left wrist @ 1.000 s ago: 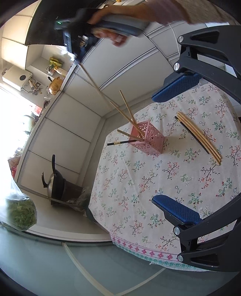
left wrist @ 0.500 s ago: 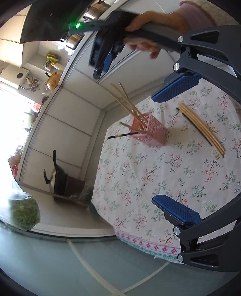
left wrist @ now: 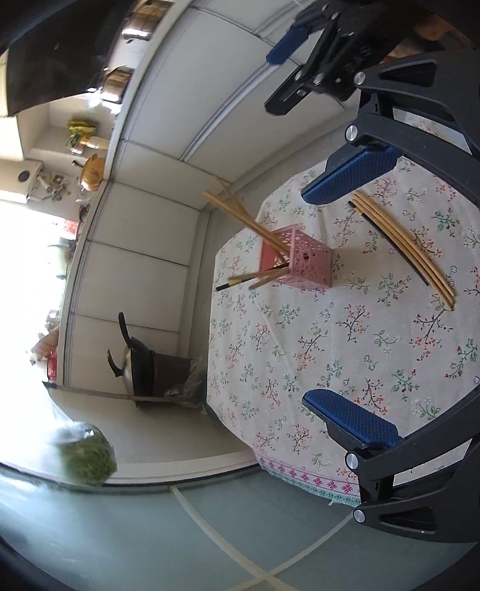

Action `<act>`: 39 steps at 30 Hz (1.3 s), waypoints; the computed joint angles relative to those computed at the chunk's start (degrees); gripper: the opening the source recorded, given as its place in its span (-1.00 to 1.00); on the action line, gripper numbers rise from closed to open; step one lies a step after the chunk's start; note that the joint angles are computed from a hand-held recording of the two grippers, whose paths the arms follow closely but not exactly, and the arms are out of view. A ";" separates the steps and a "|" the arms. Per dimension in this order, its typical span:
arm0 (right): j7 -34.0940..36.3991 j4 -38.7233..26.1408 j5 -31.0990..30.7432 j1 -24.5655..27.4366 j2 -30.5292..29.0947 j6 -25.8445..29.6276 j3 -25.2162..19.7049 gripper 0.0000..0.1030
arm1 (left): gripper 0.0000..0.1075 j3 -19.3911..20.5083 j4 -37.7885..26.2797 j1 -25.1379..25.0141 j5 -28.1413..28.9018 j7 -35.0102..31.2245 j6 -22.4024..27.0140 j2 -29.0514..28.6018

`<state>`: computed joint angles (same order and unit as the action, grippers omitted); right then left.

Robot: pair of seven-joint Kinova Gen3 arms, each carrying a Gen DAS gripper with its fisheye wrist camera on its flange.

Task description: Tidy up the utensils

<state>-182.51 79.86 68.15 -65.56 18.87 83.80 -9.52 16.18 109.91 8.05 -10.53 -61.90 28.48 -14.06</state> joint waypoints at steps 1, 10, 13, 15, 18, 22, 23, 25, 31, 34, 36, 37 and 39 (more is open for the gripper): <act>-0.74 0.63 -0.55 -0.42 -0.35 0.83 -0.17 0.77 | 0.79 1.30 0.25 -0.70 -1.20 0.99 -0.04 -0.13; -9.88 4.75 -4.34 -2.23 -2.32 10.88 -2.11 0.87 | 0.79 8.07 0.72 -2.11 -6.82 2.18 0.52 1.03; -11.65 7.54 -7.31 -0.60 -4.64 10.18 -3.69 0.87 | 0.79 7.41 -2.81 -0.23 -2.96 -4.49 4.55 6.07; -13.94 9.93 -9.34 0.57 -5.96 9.47 -4.68 0.87 | 0.79 9.95 -6.48 -1.64 -0.92 -9.15 9.02 10.72; -16.44 12.89 -13.27 3.42 -8.20 6.35 -5.94 0.87 | 0.79 8.95 -11.97 -0.47 5.60 -16.14 15.35 17.45; -20.22 16.94 -18.70 8.66 -12.45 0.20 -6.82 0.87 | 0.79 -1.24 -18.04 8.57 10.83 -18.52 21.14 24.02; -21.16 17.92 -19.92 9.97 -13.54 -1.55 -7.06 0.87 | 0.79 -3.49 -19.73 11.23 10.00 -17.73 22.03 25.80; -22.21 19.88 -22.16 12.94 -15.49 -5.43 -7.91 0.87 | 0.78 -5.36 -22.31 14.83 5.94 -14.41 23.02 28.52; -22.66 23.76 -27.76 19.46 -19.34 -14.61 -8.99 0.87 | 0.44 -7.89 -32.54 21.60 -0.29 -11.48 29.40 38.33; -22.27 24.76 -29.15 21.75 -20.20 -17.59 -9.63 0.87 | 0.20 -9.04 -36.99 23.37 -1.10 -11.17 32.93 42.45; -21.70 25.48 -29.94 23.00 -20.75 -19.51 -9.91 0.87 | 0.05 -8.92 -40.08 22.73 0.81 -12.00 34.92 44.88; -21.70 25.52 -30.05 23.39 -20.87 -19.67 -10.23 0.87 | 0.02 -9.11 -41.11 22.75 1.24 -12.24 35.50 45.72; -21.48 25.56 -30.31 24.08 -21.04 -19.87 -10.65 0.87 | -0.02 -10.27 -42.59 24.05 -0.04 -12.00 35.86 46.92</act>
<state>-203.99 105.42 37.84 -41.48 -2.17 63.93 -20.16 5.91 67.32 32.10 -10.57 -73.90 64.34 32.85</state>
